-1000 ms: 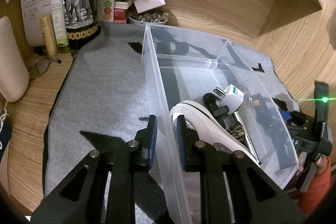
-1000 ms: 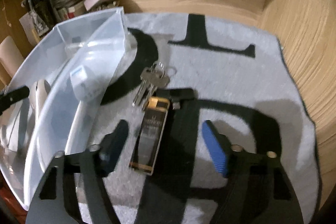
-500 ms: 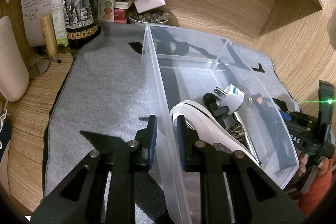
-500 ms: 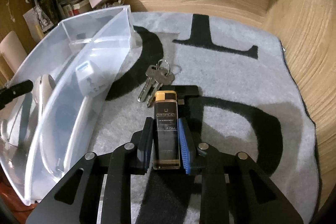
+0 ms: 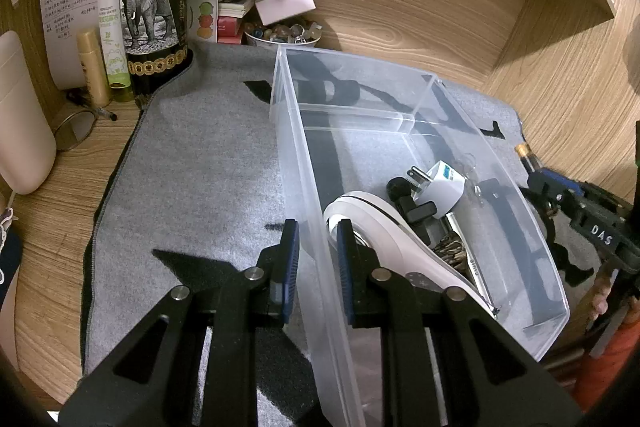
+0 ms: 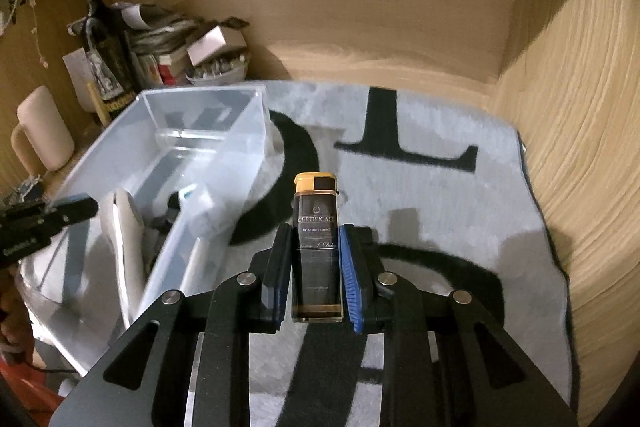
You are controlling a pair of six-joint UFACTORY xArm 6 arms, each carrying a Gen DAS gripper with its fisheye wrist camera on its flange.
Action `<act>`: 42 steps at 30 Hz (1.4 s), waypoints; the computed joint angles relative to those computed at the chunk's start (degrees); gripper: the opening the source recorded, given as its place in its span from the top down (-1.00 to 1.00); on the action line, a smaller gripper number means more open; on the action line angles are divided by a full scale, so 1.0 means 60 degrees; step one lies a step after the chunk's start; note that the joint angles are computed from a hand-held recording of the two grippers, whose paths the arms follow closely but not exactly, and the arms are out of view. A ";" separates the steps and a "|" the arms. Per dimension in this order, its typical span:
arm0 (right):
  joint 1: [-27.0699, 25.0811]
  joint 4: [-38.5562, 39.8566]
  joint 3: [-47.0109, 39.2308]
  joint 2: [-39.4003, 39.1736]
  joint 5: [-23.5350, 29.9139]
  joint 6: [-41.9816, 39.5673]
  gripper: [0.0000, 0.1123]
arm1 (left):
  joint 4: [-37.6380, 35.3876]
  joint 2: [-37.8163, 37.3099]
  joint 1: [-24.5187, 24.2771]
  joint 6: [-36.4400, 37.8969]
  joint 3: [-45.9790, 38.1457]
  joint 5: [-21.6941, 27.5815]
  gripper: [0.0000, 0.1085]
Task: Organize rigid objects
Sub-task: 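Carry the lighter with the right gripper into the box and release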
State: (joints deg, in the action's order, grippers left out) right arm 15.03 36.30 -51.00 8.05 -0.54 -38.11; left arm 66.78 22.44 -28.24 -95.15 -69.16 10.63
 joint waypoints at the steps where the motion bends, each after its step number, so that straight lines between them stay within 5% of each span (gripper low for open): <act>1: 0.0068 0.0434 -0.0063 -0.0009 0.0015 -0.0385 0.62 | -0.0013 0.0003 -0.0015 0.0000 -0.0006 0.0018 0.68; 12: 0.0783 0.3919 -0.0699 -0.0120 0.0075 -0.3819 0.62 | -0.0021 0.0007 -0.0023 0.0002 -0.0012 0.0027 0.68; 23: 0.1253 0.5581 -0.1106 -0.0176 0.0454 -0.5753 0.62 | -0.0002 0.0008 -0.0025 -0.0019 -0.0017 0.0041 0.68; 42: 0.1430 0.1955 -0.1476 0.0735 0.1767 -0.3109 0.62 | -0.0007 0.0011 -0.0038 -0.0026 -0.0022 0.0050 0.68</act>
